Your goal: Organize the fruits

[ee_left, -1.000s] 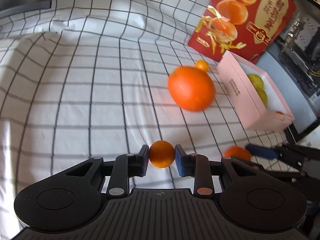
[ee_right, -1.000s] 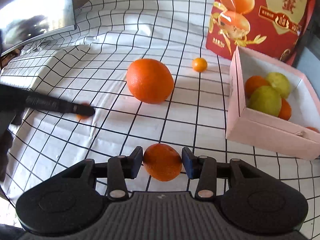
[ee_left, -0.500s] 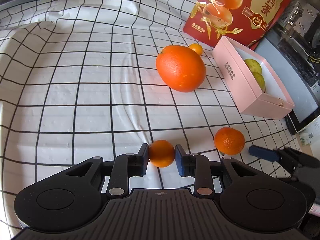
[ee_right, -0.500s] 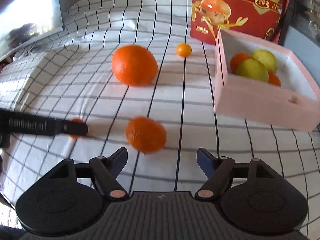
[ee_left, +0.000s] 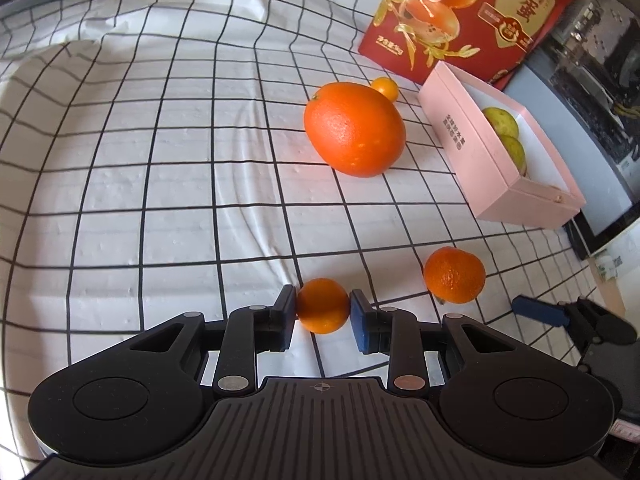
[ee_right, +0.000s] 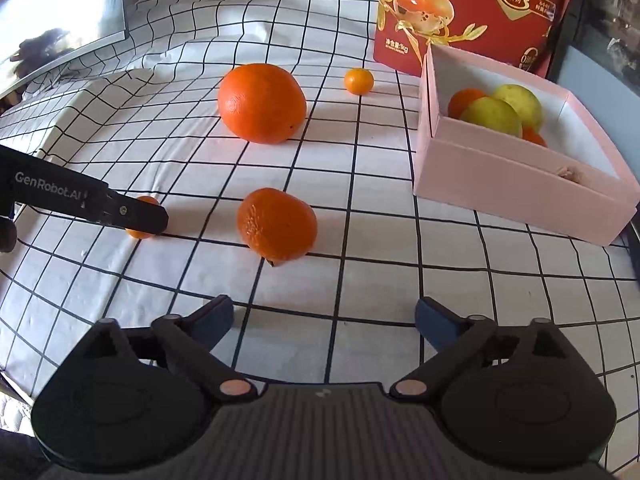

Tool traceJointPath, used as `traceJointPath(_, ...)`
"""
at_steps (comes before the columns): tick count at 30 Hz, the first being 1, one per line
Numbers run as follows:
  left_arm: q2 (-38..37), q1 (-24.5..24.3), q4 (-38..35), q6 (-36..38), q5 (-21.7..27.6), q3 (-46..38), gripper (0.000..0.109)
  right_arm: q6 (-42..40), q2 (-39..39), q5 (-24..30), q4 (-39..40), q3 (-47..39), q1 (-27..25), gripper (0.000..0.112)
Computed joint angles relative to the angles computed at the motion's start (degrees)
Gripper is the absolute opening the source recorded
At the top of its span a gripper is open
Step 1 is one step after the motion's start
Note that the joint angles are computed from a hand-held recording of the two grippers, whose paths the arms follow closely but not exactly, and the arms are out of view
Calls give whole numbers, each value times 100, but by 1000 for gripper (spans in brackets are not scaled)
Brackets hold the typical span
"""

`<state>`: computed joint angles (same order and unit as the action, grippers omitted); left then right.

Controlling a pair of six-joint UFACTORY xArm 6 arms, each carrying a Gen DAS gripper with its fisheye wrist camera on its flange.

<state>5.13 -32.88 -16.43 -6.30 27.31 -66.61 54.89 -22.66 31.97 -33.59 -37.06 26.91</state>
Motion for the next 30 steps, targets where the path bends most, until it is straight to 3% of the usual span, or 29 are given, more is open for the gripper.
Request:
traceJointPath(10, -86, -28, -69, -104, -6, 82, 33, 436, -103, 132, -222, 89, 107, 103)
traceJointPath(15, -113, -48, 22, -124, 15, 95, 33, -156, 20, 136, 228, -64, 25, 103)
traceJointPath(21, -158, -56, -26, -20, -36, 162, 33, -145, 454, -156, -46, -428, -5, 81)
traceJointPath(25, -157, -58, 47, 26, -24, 152, 33, -41, 709, -96, -445, -716, 38, 58)
traceJointPath(30, -152, -87, 355, -49, 3, 128, 33, -273, 710, -235, -300, -771, -66, 43)
